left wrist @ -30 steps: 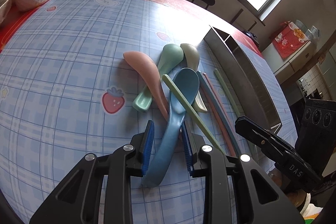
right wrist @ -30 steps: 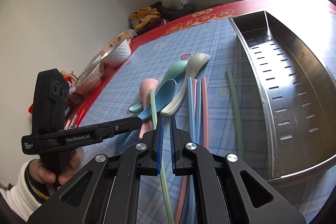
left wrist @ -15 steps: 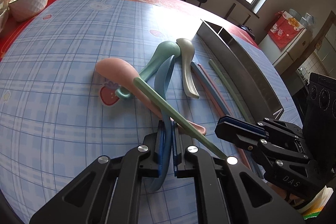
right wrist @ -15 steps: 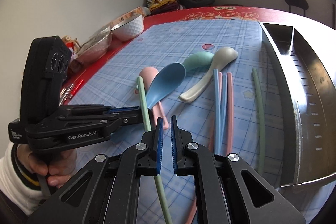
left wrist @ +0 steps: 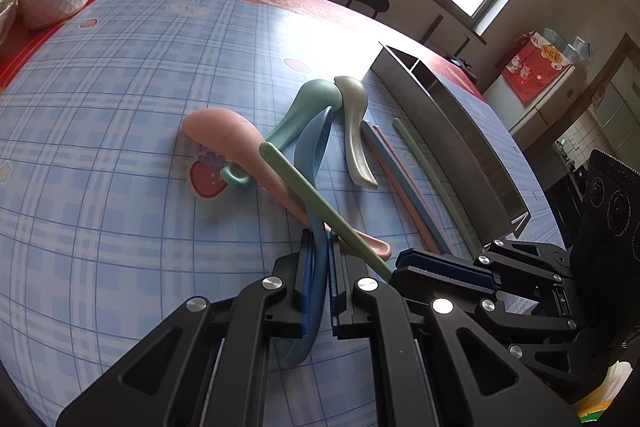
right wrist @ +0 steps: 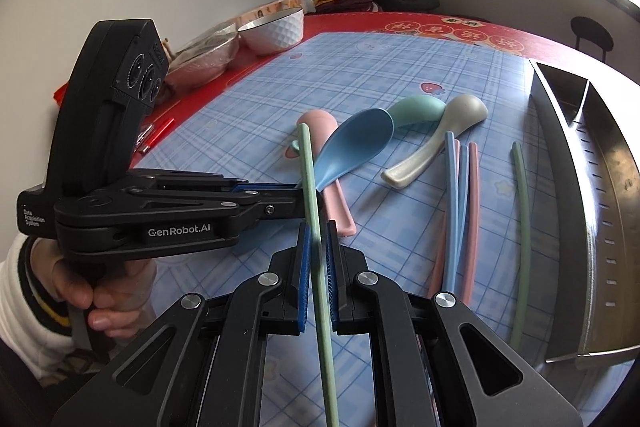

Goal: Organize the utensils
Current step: 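Lift the blue spoon with the left tool while the right tool holds the green chopstick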

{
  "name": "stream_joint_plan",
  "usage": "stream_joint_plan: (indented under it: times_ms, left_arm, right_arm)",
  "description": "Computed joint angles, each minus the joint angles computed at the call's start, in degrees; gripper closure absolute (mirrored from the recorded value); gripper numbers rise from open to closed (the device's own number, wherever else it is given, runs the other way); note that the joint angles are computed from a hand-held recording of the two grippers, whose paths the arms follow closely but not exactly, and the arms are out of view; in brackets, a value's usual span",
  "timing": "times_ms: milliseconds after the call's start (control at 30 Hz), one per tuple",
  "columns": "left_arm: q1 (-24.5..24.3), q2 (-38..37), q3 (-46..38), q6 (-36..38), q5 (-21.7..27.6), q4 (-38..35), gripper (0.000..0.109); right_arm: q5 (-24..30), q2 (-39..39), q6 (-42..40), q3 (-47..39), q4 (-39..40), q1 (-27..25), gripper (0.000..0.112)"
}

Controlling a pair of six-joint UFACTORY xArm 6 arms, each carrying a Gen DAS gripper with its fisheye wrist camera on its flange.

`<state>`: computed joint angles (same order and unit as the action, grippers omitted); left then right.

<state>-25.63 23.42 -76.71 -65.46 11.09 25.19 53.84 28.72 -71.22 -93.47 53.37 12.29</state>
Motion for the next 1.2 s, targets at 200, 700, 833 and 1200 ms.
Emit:
stream_joint_plan:
  times_ms: [200, 700, 833, 1200]
  left_arm:
    - [0.2, 0.0, 0.3, -1.7, -0.8, 1.4, 0.101]
    - [-0.1, 0.3, -0.9, -3.1, 1.1, 3.8, 0.101]
    - [-0.6, 0.9, -2.6, -3.6, 3.9, 5.7, 0.101]
    - [-2.1, 0.1, -4.8, -14.0, 10.9, 20.1, 0.102]
  right_arm:
    - [-0.6, 1.0, 2.2, -1.2, -2.8, 0.8, 0.104]
    - [-2.9, 1.6, 5.1, -1.5, -0.8, 0.6, 0.106]
    - [-2.8, 2.0, 5.7, -1.9, 3.1, -0.7, 0.106]
    - [0.0, 3.4, 6.4, -3.8, 8.5, -2.9, 0.106]
